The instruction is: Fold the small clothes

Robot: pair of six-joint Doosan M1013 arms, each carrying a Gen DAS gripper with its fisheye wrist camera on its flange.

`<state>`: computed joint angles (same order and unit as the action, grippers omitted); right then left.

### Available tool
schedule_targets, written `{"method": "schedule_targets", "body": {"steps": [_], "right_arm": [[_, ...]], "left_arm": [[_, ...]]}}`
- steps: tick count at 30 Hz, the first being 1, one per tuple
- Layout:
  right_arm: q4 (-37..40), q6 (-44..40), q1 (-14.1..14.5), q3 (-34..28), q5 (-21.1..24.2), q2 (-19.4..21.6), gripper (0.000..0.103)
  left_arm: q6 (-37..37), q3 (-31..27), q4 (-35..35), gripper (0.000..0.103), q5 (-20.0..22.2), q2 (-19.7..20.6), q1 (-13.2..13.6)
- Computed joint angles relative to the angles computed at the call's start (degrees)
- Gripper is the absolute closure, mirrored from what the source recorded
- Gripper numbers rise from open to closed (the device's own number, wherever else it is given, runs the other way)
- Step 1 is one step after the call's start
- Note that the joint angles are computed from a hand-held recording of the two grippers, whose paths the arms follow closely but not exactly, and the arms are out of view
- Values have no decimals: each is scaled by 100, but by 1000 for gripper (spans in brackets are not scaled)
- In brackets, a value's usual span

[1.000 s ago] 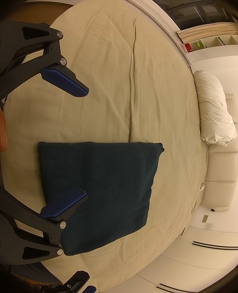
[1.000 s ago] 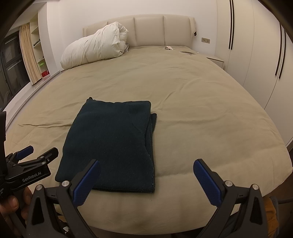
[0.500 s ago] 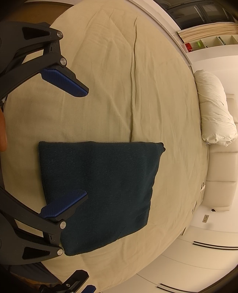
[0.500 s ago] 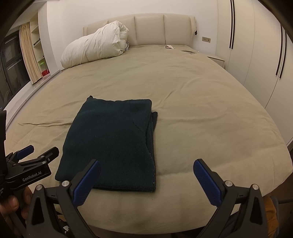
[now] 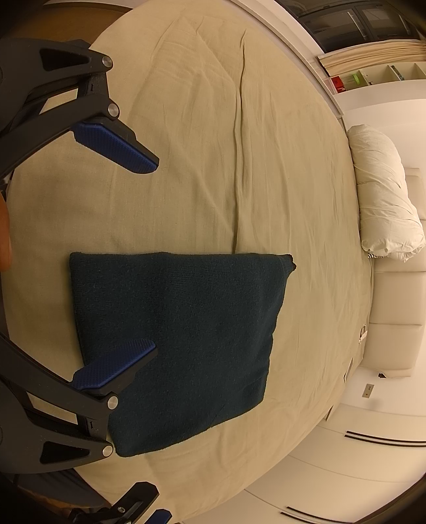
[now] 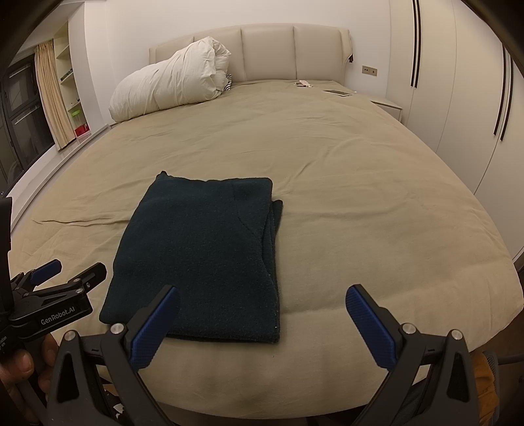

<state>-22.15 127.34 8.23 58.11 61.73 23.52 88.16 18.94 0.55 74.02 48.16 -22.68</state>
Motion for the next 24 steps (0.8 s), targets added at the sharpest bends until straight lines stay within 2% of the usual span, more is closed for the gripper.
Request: {"method": "schedule_targets", "body": {"steps": [5,24], "right_arm": [[4,-5,-5,-12,8,6,0],[4,11,30,22,23,-15,0]], "left_arm": [[-9,198,-5,0,-92,-97,-9],[73,81,-98,0,33,-42,30]]}}
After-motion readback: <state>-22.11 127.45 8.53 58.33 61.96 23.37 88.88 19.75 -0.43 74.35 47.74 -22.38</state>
